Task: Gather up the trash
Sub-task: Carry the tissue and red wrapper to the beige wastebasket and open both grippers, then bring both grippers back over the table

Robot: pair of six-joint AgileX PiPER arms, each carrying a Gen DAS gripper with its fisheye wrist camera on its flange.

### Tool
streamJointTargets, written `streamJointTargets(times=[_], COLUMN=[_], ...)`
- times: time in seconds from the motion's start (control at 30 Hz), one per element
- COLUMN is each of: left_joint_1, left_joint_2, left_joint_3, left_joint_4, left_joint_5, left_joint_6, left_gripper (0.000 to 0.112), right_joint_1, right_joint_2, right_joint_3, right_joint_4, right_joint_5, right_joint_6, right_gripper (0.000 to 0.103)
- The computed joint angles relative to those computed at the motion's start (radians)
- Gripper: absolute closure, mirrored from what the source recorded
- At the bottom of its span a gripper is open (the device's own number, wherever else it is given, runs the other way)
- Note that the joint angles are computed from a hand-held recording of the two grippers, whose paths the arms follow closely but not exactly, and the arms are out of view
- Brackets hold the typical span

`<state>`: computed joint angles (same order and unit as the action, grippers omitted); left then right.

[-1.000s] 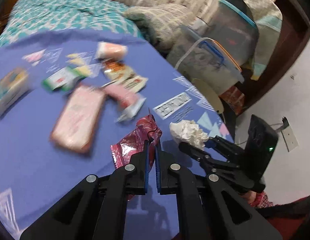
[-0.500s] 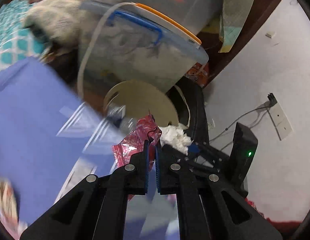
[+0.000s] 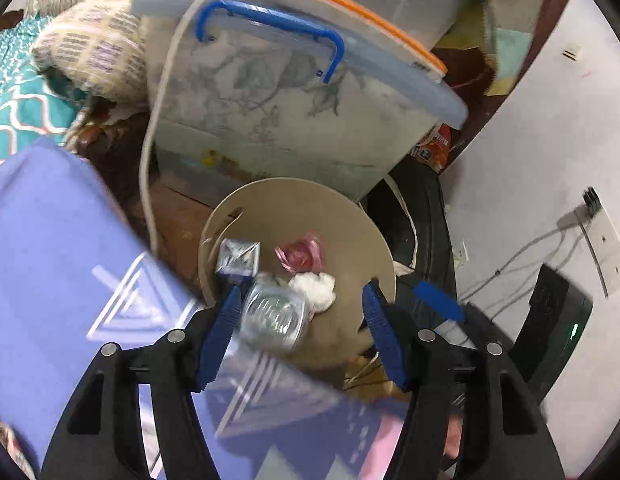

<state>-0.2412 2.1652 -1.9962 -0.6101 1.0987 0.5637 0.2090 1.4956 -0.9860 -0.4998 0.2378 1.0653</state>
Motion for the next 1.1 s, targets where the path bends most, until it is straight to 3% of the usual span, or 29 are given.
streamJointTargets(times=[0.07, 0.13, 0.23, 0.3, 0.4, 0.47, 0.57, 0.67, 0.7, 0.73, 0.8, 0.93, 1.0, 1.07, 1.1], left_joint_1=[0.045, 0.123, 0.240, 0.341, 0.529, 0.668, 0.874, 1.014, 1.034, 1.040, 1.023, 0.953, 0.924, 0.921, 0.934], left_joint_2=[-0.118, -0.245, -0.410, -0.500, -0.605, -0.634, -0.635, -0.623, -0.628, -0.627, -0.615, -0.535, -0.493, -0.469, -0.449], left_joint_3=[0.200, 0.400, 0.671, 0.803, 0.956, 0.992, 0.984, 0.943, 0.940, 0.938, 0.931, 0.883, 0.857, 0.856, 0.846], left_joint_4=[-0.043, -0.086, -0.156, -0.180, -0.183, -0.179, -0.185, -0.206, -0.213, -0.216, -0.215, -0.122, -0.045, -0.034, -0.037], left_joint_5=[-0.072, -0.105, -0.181, -0.173, -0.146, -0.104, -0.058, -0.098, -0.137, -0.174, -0.263, -0.340, -0.359, -0.365, -0.347], left_joint_6=[0.108, 0.233, 0.404, 0.501, 0.626, 0.681, 0.736, 0.739, 0.736, 0.736, 0.730, 0.642, 0.570, 0.550, 0.548], left_gripper=[0.053, 0.053, 0.053, 0.053, 0.053, 0.053, 0.052, 0.044, 0.035, 0.027, 0.023, 0.020, 0.020, 0.023, 0.042], right_joint_1=[0.071, 0.140, 0.226, 0.286, 0.354, 0.408, 0.481, 0.523, 0.533, 0.533, 0.517, 0.484, 0.494, 0.509, 0.520], right_joint_2=[-0.024, -0.017, 0.044, 0.113, 0.221, 0.294, 0.407, 0.506, 0.539, 0.562, 0.615, 0.703, 0.785, 0.854, 0.870], right_joint_3=[0.011, -0.003, -0.072, -0.146, -0.271, -0.355, -0.511, -0.653, -0.702, -0.741, -0.835, -0.987, -1.133, -1.243, -1.274], right_joint_4=[-0.106, -0.117, 0.128, 0.328, 0.625, 0.720, 0.713, 0.735, 0.741, 0.745, 0.779, 0.788, 0.755, 0.721, 0.692], right_joint_5=[-0.003, -0.013, -0.030, -0.030, 0.010, 0.040, 0.117, 0.176, 0.192, 0.208, 0.248, 0.330, 0.423, 0.503, 0.526], right_joint_6=[0.135, 0.161, -0.069, -0.256, -0.550, -0.650, -0.653, -0.677, -0.678, -0.678, -0.691, -0.681, -0.658, -0.647, -0.640], right_gripper=[0.028, 0.029, 0.036, 0.048, 0.057, 0.058, 0.058, 0.057, 0.057, 0.057, 0.055, 0.055, 0.055, 0.055, 0.055])
